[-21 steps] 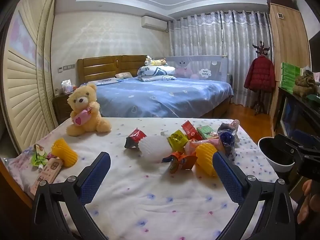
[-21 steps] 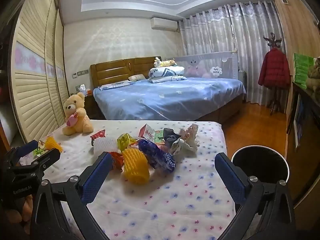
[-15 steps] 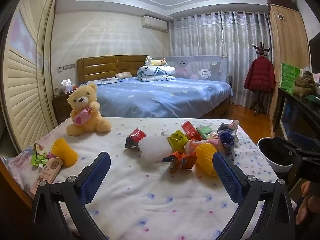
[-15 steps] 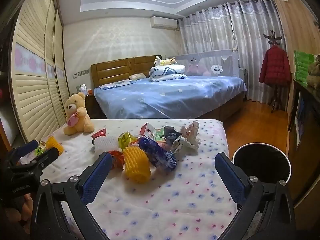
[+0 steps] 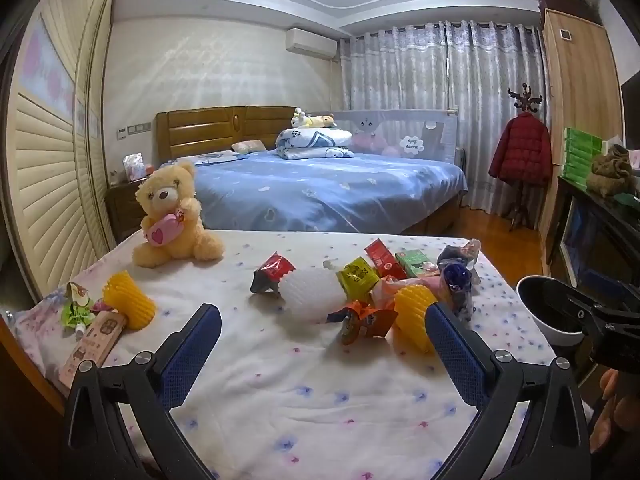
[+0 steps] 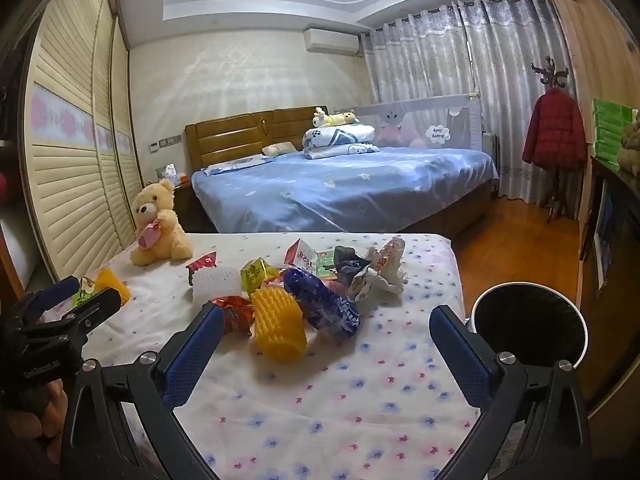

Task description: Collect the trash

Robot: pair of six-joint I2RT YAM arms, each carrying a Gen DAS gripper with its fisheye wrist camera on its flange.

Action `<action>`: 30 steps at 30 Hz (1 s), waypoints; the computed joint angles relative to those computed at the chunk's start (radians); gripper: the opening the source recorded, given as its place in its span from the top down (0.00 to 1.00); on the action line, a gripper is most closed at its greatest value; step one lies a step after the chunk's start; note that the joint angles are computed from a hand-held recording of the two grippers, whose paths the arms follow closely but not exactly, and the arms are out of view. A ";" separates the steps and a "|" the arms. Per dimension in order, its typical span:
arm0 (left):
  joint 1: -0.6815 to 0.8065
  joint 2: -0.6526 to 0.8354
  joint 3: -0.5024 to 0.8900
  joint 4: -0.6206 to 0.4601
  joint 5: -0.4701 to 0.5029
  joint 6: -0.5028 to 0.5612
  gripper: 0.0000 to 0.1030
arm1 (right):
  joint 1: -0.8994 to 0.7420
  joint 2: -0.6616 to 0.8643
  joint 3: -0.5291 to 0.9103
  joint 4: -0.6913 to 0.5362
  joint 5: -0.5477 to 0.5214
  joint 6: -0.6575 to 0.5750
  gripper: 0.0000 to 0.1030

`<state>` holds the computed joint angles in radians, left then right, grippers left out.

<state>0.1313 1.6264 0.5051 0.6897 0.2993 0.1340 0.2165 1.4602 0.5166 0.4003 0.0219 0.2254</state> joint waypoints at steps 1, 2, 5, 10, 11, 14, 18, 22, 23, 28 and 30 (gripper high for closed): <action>-0.001 0.001 -0.001 0.004 -0.001 -0.001 0.01 | -0.004 -0.004 0.002 -0.007 -0.005 -0.002 0.00; -0.001 0.003 0.002 0.001 0.001 0.001 0.01 | -0.002 -0.004 0.000 -0.005 -0.006 -0.002 0.00; 0.000 0.002 0.002 0.000 0.003 0.000 0.01 | -0.001 0.000 0.007 -0.010 -0.006 -0.001 0.00; 0.002 0.003 0.004 -0.003 0.006 -0.001 0.01 | 0.001 0.004 0.015 -0.013 -0.010 0.000 0.00; 0.001 0.002 0.004 -0.002 0.005 0.000 0.01 | 0.004 0.006 0.016 -0.011 -0.008 0.000 0.00; 0.000 0.005 0.004 0.000 0.004 -0.001 0.01 | 0.001 0.003 0.015 -0.015 -0.010 0.000 0.00; 0.002 0.003 0.004 -0.002 0.005 0.000 0.01 | 0.005 0.005 0.016 -0.013 -0.009 0.001 0.00; 0.001 0.003 0.004 -0.003 0.005 -0.001 0.01 | 0.006 0.005 0.015 -0.012 -0.010 0.002 0.00; 0.000 0.003 0.004 -0.002 0.004 -0.001 0.01 | 0.006 0.005 0.015 -0.012 -0.010 0.002 0.00; 0.000 0.004 0.004 -0.002 0.005 -0.001 0.01 | 0.008 0.006 0.016 -0.011 -0.009 0.005 0.00; 0.001 0.005 0.005 -0.002 0.007 0.000 0.01 | 0.010 0.007 0.016 -0.011 -0.007 0.006 0.00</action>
<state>0.1324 1.6314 0.5099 0.6874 0.3068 0.1342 0.2266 1.4673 0.5324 0.3897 0.0145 0.2313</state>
